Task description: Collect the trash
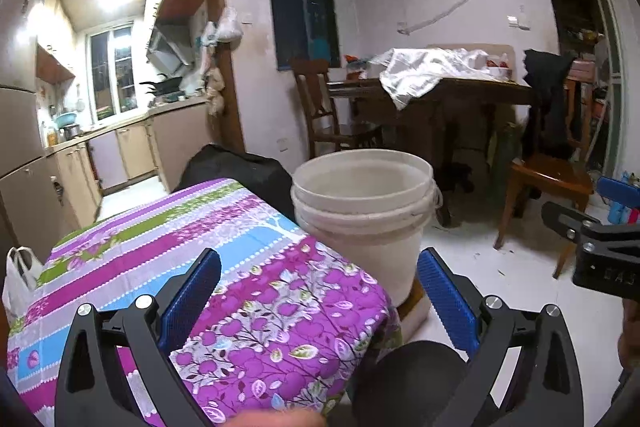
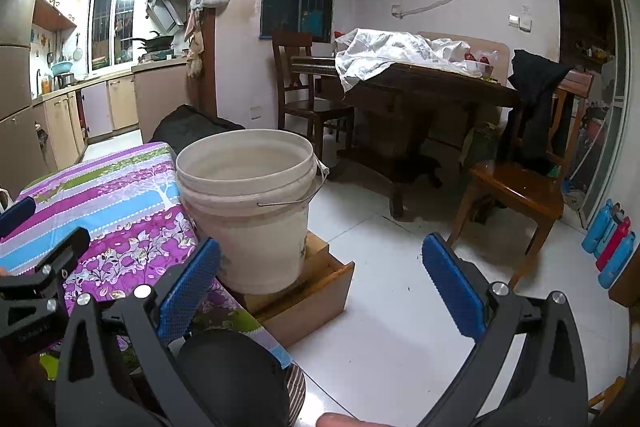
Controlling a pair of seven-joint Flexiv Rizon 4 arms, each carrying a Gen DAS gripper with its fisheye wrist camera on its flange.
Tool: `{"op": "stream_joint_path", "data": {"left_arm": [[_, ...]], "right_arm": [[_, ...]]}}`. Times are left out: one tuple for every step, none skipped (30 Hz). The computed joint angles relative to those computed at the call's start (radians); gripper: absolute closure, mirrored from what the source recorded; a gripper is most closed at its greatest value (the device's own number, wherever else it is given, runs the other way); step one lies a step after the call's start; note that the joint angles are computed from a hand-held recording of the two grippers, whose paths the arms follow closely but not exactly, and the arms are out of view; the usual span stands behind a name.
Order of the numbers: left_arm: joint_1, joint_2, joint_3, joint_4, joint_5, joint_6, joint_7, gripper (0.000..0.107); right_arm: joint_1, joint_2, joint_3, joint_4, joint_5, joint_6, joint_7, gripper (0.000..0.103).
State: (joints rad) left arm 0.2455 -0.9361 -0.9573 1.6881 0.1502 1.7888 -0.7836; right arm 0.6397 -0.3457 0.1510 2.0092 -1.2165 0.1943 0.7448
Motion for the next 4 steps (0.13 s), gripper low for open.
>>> {"op": "stream_joint_path", "data": {"left_arm": [[-0.003,0.003,0.006,0.001,0.000,0.004,-0.001,0.009],[-0.010,0.006,0.015,0.000,-0.001,0.009,-0.004,0.009],[-0.011,0.008,0.017,-0.001,-0.001,0.008,-0.006,0.009],[-0.014,0.008,0.021,-0.003,-0.003,0.010,-0.010,0.009]], "right_arm": [[-0.001,0.000,0.000,0.000,0.000,0.003,0.001,0.006],[-0.003,0.000,0.000,0.001,0.000,0.006,0.001,0.006],[-0.003,0.000,0.000,0.000,0.001,0.006,0.000,0.006],[-0.002,-0.001,0.000,-0.001,0.002,0.005,-0.001,0.006]]}}
